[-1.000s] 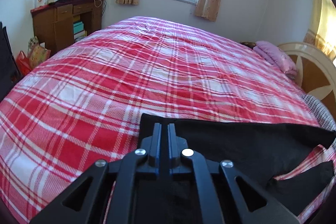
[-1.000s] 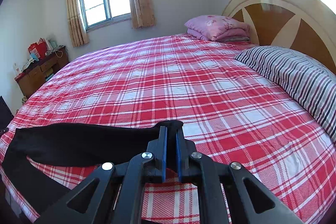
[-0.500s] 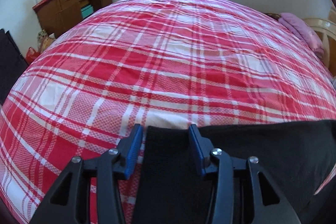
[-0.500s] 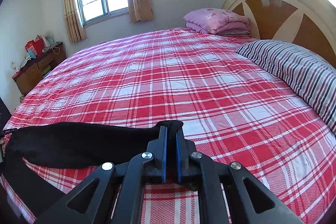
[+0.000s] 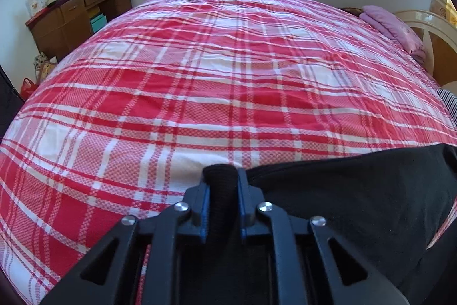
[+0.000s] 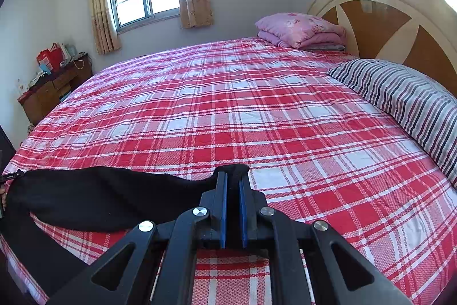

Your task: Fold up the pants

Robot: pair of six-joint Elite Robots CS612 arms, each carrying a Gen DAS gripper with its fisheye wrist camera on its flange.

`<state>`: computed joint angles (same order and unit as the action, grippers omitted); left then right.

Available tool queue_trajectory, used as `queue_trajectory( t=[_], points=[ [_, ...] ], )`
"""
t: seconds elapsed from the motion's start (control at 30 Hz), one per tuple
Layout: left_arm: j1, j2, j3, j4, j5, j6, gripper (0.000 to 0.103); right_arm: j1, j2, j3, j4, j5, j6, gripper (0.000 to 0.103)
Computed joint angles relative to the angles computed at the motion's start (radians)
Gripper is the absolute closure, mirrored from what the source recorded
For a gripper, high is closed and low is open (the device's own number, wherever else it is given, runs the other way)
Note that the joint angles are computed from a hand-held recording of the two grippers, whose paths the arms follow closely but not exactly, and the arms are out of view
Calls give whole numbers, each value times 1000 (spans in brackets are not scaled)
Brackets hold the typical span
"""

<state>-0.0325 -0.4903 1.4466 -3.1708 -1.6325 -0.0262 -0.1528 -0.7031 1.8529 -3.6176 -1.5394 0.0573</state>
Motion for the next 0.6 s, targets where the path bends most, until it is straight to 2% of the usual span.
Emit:
queue_trajectory(
  t=[0.07,0.2,0.37,0.6],
  points=[
    [2,-5,14,-43,-1,-11,87,1,-2,3,-6,-2,0,96],
    [18,-21,58,-175,-66,-43,88,1,-9,20,-46,-4,-3,96],
    [50,-41,117,-338,-206,-83,87,-11,-25,71,-145,12,24,96],
    [96,-44,193,-542,-384,-185,88,-37,-41,171,-266,26,68,96]
  ],
)
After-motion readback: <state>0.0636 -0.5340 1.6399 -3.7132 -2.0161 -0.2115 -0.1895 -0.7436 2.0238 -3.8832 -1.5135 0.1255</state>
